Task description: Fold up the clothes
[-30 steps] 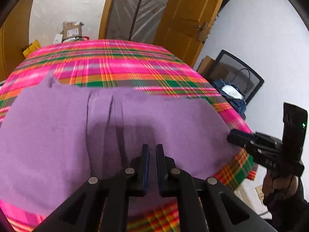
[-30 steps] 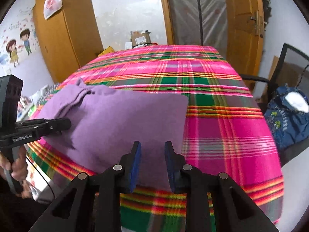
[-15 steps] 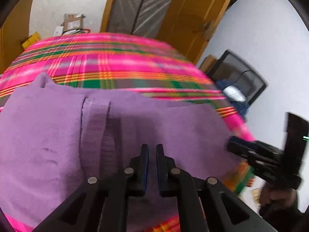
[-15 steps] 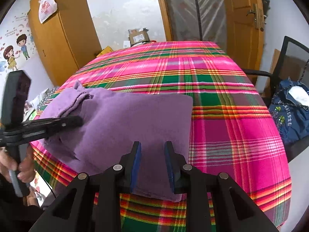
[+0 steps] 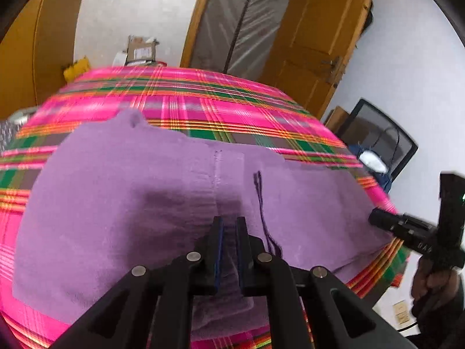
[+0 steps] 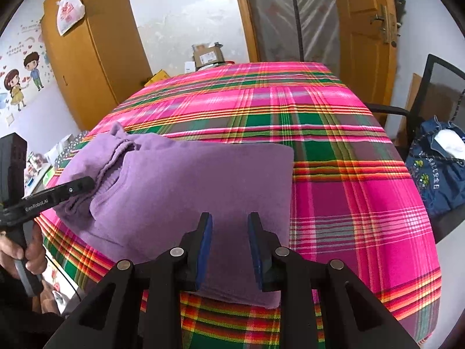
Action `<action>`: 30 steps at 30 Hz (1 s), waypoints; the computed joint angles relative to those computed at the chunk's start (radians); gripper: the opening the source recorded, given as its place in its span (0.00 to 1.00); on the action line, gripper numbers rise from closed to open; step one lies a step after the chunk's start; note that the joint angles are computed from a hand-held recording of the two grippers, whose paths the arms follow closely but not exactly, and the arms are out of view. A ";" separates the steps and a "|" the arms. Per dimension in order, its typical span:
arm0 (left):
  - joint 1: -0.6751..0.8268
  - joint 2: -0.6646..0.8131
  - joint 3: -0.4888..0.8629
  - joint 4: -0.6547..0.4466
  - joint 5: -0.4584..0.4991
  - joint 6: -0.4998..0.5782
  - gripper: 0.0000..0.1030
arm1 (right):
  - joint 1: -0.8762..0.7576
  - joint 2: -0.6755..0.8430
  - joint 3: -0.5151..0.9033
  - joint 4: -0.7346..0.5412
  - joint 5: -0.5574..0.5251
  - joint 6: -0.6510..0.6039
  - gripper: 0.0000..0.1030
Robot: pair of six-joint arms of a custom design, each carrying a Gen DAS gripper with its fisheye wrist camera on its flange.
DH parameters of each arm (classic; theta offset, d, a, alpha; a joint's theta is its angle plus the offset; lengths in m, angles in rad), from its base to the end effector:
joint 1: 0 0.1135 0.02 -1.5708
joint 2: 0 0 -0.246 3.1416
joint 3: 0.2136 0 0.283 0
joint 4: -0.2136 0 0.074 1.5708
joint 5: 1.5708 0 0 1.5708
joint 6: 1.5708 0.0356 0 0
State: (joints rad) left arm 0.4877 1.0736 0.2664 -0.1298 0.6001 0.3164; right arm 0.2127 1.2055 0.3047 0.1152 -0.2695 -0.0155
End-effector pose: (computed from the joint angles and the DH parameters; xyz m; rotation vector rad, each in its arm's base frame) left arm 0.1848 0.0752 0.0881 0.0360 2.3254 -0.3619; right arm 0.2203 0.0573 0.0871 -0.3994 2.3241 0.4136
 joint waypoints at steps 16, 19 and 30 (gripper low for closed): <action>-0.067 -0.159 -0.030 -0.120 -0.040 -0.037 0.07 | -0.014 -0.085 -0.040 -0.024 -0.011 0.007 0.25; -0.078 -0.205 -0.043 -0.152 -0.033 -0.038 0.07 | -0.019 -0.095 -0.049 -0.028 -0.021 0.014 0.25; -0.197 -0.346 -0.094 -0.230 -0.098 -0.069 0.07 | 0.006 -0.074 -0.073 0.007 -0.001 0.002 0.28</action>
